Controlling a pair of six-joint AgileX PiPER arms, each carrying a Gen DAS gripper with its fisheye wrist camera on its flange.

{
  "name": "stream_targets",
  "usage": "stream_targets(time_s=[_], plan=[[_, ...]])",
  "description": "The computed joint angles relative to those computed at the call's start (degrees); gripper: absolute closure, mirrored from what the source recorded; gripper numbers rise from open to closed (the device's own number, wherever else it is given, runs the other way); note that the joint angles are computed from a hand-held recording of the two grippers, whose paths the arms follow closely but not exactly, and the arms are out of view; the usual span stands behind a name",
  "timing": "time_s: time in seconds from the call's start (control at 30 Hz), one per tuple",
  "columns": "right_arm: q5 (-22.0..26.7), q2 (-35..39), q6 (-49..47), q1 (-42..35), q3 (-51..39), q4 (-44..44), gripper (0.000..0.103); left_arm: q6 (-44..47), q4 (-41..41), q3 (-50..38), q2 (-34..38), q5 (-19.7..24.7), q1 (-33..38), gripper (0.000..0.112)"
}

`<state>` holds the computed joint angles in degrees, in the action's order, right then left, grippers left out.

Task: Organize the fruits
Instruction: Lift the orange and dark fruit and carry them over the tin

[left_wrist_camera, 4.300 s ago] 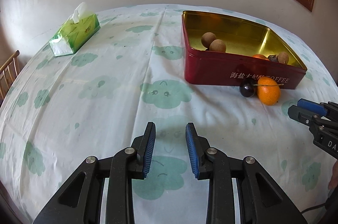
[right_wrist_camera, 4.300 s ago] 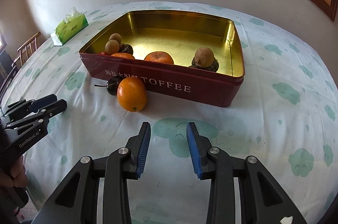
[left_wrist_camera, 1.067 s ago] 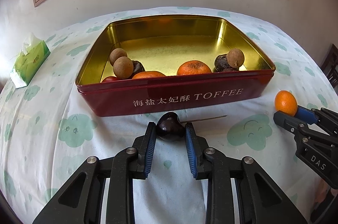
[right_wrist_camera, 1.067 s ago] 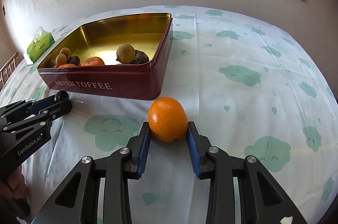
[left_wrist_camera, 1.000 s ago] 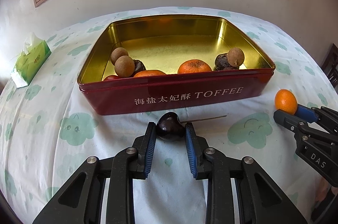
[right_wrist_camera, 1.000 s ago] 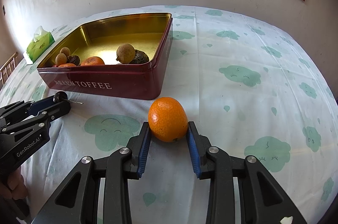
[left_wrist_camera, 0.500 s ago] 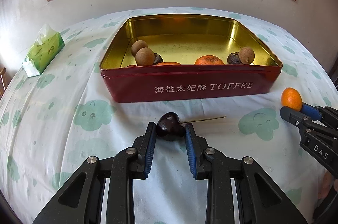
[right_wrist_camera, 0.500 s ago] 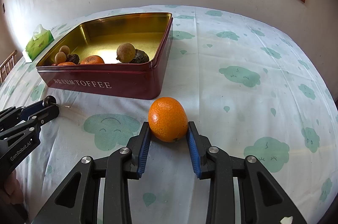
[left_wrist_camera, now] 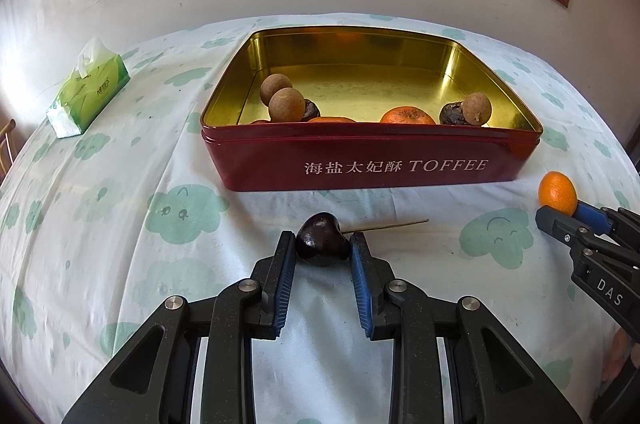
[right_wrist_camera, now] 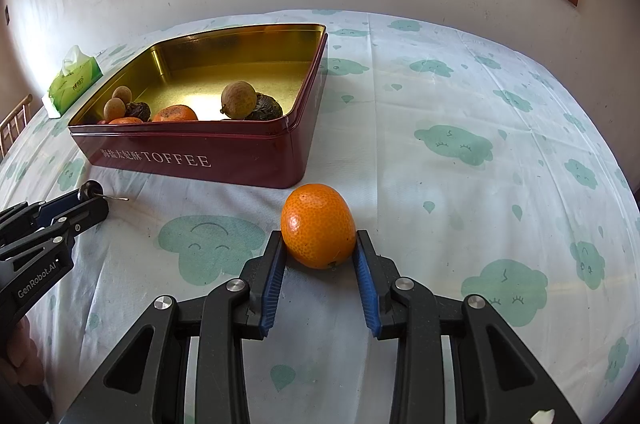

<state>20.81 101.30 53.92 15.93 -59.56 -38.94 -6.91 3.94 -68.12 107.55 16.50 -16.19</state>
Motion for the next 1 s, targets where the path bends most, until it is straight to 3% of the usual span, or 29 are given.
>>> stream_targets(time_s=[0.67, 1.0], plan=[[0.7, -1.2, 0.2, 0.4, 0.4, -0.5, 0.072, -3.8, 3.7, 1.1, -0.8, -1.1, -0.5, 0.084], [1.8, -3.8, 0.6, 2.5, 0.6, -1.5, 0.072, 0.2, -0.2, 2.1, -2.5, -1.4, 0.1, 0.084]])
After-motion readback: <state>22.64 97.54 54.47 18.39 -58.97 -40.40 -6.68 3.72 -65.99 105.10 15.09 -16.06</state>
